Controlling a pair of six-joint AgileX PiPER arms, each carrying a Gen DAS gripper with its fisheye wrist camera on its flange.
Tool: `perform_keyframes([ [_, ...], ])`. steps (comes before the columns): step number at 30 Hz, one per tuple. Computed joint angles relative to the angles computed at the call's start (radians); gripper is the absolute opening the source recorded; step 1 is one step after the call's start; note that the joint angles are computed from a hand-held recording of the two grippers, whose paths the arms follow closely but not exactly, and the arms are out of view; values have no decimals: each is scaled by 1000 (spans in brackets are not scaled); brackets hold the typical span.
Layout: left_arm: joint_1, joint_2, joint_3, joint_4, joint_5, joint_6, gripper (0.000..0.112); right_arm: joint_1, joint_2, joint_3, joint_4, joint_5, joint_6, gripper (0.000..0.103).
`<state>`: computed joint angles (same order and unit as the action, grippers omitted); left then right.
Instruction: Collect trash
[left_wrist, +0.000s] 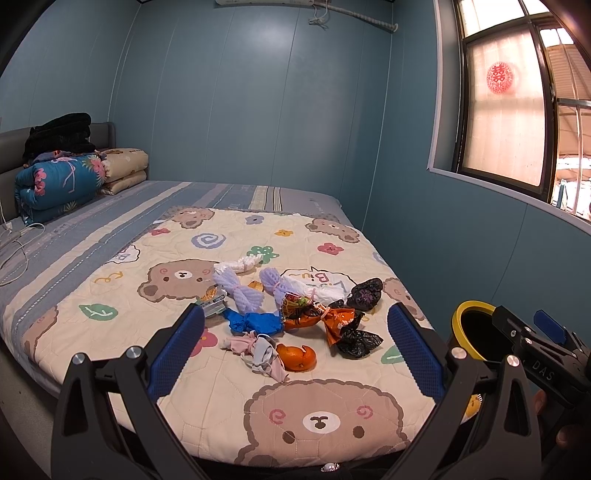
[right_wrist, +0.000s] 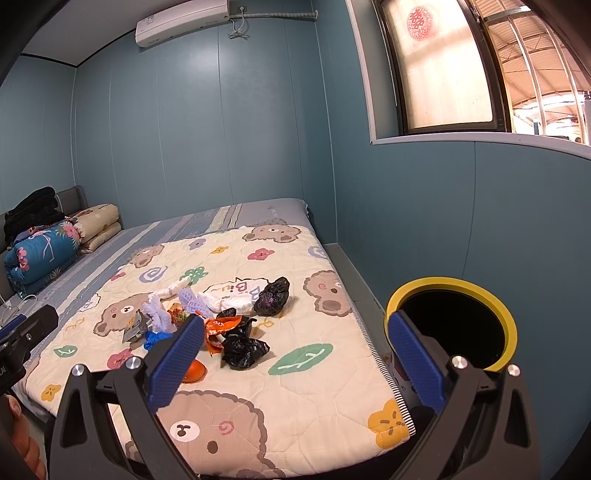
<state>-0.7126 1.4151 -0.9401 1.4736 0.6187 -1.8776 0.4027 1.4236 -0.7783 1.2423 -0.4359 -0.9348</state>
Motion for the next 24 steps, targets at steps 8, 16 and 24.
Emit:
perform_keyframes([
  [8, -1, 1, 1, 3, 1, -4, 96, 15, 1, 11, -2, -12, 9, 96],
  [16, -2, 2, 0, 0, 3, -2, 96, 18, 2, 10, 5, -14, 4, 96],
  [24, 14, 6, 13, 12, -14, -18, 96, 18, 22, -15, 43, -14, -44, 96],
])
